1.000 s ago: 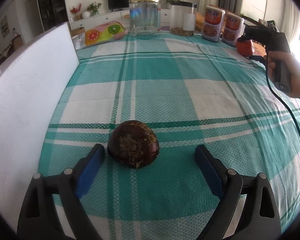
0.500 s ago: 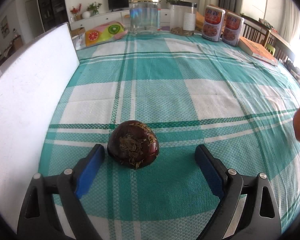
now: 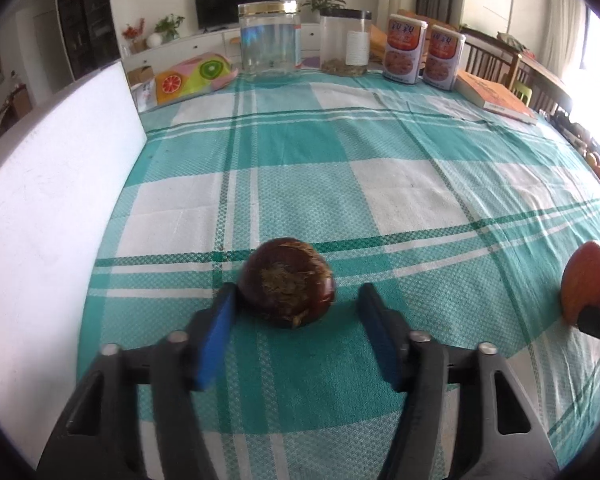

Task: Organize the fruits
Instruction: 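Grasp the last dark brown fruit with the left tool while the right tool grasps the red apple, then carry the dark brown fruit and red apple into the white box and open both tools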

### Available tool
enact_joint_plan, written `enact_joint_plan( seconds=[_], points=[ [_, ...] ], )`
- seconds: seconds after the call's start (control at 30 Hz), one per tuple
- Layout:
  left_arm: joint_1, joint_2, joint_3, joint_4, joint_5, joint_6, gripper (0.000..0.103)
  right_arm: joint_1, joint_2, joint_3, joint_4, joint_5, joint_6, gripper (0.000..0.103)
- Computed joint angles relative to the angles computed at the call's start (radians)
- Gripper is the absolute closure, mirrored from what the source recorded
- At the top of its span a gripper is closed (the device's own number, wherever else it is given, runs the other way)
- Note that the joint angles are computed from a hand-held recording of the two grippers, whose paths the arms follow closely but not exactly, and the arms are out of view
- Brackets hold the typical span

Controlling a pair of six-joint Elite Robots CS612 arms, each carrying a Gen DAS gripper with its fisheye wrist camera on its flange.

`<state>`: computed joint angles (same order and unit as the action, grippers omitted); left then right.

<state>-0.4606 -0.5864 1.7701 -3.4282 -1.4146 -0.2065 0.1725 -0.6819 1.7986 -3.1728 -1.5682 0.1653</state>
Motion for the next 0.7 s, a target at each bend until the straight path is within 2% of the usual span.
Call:
enact_joint_plan(
  seconds=[0.13, 0.2, 0.3, 0.37, 0.43, 0.5, 0.6, 0.63, 0.7],
  points=[
    [0.023, -0.011, 0.017, -0.011, -0.097, -0.040, 0.056, -0.022, -0.008, 0.044, -0.058, 0.106, 0.084, 0.036],
    [0.037, -0.022, 0.039, -0.030, -0.172, -0.079, 0.057, -0.032, -0.019, 0.079, -0.088, 0.161, 0.117, 0.036],
    [0.040, -0.047, 0.091, -0.070, -0.241, -0.067, 0.057, -0.031, -0.034, 0.129, -0.154, 0.209, 0.143, 0.036],
    [0.032, -0.067, 0.130, -0.092, -0.257, -0.032, 0.057, -0.013, -0.043, 0.152, -0.190, 0.186, 0.129, 0.036],
    [0.021, -0.083, 0.164, -0.106, -0.254, 0.001, 0.057, 0.014, -0.042, 0.156, -0.203, 0.125, 0.107, 0.036],
    [0.014, -0.092, 0.188, -0.114, -0.255, 0.015, 0.057, 0.034, -0.025, 0.144, -0.199, 0.092, 0.088, 0.036],
    [0.008, -0.099, 0.212, -0.113, -0.247, 0.016, 0.057, 0.056, 0.001, 0.142, -0.287, 0.031, 0.062, 0.035],
    [0.009, -0.101, 0.219, -0.115, -0.248, 0.014, 0.057, 0.056, 0.001, 0.145, -0.293, 0.029, 0.071, 0.035],
    [0.010, -0.106, 0.232, -0.120, -0.255, 0.013, 0.057, 0.042, 0.002, 0.162, -0.335, 0.078, 0.109, 0.034]
  ],
)
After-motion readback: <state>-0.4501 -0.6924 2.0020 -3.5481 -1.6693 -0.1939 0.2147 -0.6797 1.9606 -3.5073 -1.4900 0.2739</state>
